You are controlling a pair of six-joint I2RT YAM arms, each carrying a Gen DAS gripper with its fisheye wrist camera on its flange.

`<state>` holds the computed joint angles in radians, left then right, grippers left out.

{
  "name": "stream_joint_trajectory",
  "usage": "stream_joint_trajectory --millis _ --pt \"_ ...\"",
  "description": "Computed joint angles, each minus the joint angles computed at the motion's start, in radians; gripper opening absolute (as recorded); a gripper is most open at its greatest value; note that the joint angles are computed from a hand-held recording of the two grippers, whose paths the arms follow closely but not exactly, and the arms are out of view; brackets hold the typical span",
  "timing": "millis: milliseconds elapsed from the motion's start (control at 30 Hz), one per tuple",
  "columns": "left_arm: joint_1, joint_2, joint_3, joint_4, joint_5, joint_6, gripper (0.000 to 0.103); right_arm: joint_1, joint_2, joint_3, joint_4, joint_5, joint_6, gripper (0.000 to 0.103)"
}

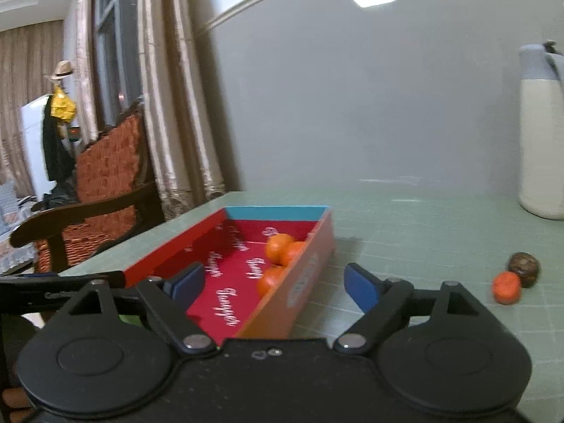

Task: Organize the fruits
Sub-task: 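Move the left gripper toward the small red-orange fruit beside the brown fruit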

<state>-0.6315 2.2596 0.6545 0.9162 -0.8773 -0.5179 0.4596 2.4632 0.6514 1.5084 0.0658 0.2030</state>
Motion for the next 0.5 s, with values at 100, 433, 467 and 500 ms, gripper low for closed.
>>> stream_joint_trajectory --millis 100,433,467,500 --pt "-0.016 0.002 0.017 -0.013 -0.003 0.005 0.103 -0.015 -0.003 -0.02 0.007 0.034 0.012 0.096" --pt "-0.106 0.041 0.127 -0.053 -0.019 0.069 0.103 -0.098 -0.03 -0.1 -0.014 0.119 0.052 0.1" --pt "-0.117 0.047 0.143 -0.059 -0.024 0.08 0.103 -0.107 -0.031 -0.108 -0.01 0.129 0.048 0.1" --pt "-0.131 0.054 0.158 -0.058 -0.025 0.095 0.103 -0.117 -0.03 -0.12 0.0 0.145 0.045 0.1"
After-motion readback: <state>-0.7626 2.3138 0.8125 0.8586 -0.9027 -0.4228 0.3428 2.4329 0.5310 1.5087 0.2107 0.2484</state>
